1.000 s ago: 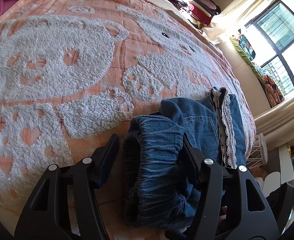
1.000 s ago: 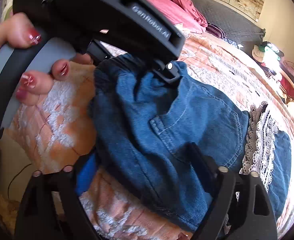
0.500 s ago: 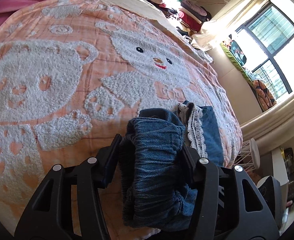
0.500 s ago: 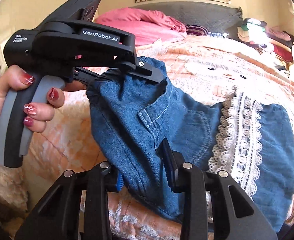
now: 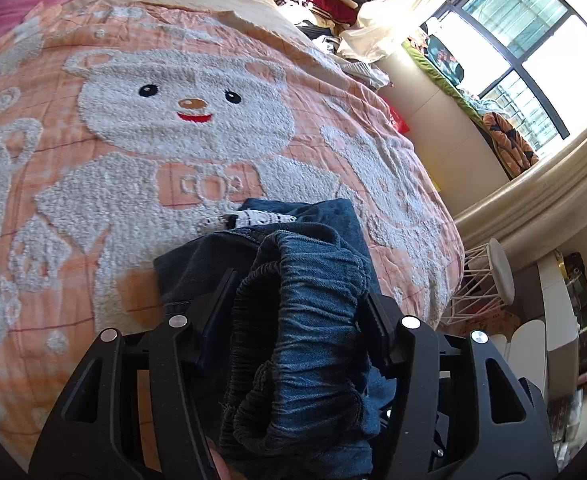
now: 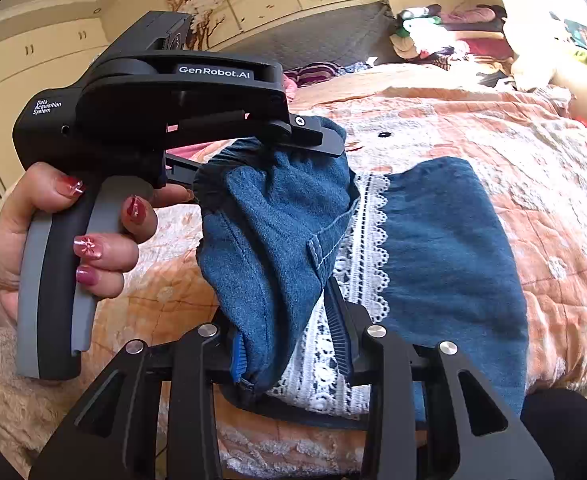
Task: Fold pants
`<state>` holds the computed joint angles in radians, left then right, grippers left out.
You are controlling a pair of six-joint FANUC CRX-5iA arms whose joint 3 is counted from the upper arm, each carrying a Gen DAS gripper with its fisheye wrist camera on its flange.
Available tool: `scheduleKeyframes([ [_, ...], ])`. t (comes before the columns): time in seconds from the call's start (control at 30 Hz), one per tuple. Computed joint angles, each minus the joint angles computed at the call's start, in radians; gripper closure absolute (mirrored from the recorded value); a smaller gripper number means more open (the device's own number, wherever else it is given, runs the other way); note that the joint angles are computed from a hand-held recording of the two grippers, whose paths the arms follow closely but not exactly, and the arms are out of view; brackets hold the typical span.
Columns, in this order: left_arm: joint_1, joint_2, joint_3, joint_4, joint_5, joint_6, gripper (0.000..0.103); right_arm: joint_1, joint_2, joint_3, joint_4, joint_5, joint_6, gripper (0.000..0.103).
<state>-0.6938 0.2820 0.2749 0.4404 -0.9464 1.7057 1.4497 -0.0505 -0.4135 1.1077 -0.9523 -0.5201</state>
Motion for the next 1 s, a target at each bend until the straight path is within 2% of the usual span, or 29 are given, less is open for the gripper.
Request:
scheduleKeyframes([
  [0.07,-0.016,0.045,0.062,-0.024,-0.039,0.029,0.046,0.005,-0.015,-0.012,-0.012,-0.015,-0.036,0.049],
  [0.1,-0.023,0.057,0.076,-0.023,-0.042,0.031,0.042,0.004,-0.023,-0.024,-0.006,-0.015,-0.065,0.047],
  [0.17,-0.028,0.067,0.069,0.029,-0.025,0.001,0.041,0.011,-0.043,-0.047,0.001,-0.025,-0.102,0.042],
  [0.27,-0.037,0.079,0.068,0.116,-0.016,-0.057,0.040,0.037,-0.047,-0.047,-0.019,-0.108,-0.099,0.031],
  [0.43,-0.046,0.074,0.098,0.064,0.000,-0.029,0.040,0.052,-0.089,-0.095,-0.017,-0.119,-0.161,0.030],
  [0.53,-0.031,0.036,0.051,0.048,0.025,-0.007,0.038,0.058,-0.112,-0.118,-0.018,-0.127,-0.187,0.026],
  [0.67,-0.008,-0.037,-0.018,-0.045,0.043,0.052,0.035,0.038,-0.156,-0.164,0.001,-0.100,-0.237,0.026],
  [0.8,0.010,-0.082,-0.057,-0.172,0.016,0.139,0.034,0.040,-0.160,-0.165,-0.004,-0.098,-0.249,0.022],
  [0.83,0.016,-0.088,-0.065,-0.196,0.006,0.154,0.034,0.040,-0.162,-0.166,-0.002,-0.098,-0.258,0.018],
  [0.93,0.026,-0.103,-0.086,-0.257,-0.004,0.212,0.034,0.022,-0.146,-0.149,0.015,-0.075,-0.265,0.015],
  [1.0,0.034,-0.107,-0.104,-0.254,-0.001,0.213,0.034,0.010,-0.139,-0.132,0.011,-0.063,-0.237,0.012],
])
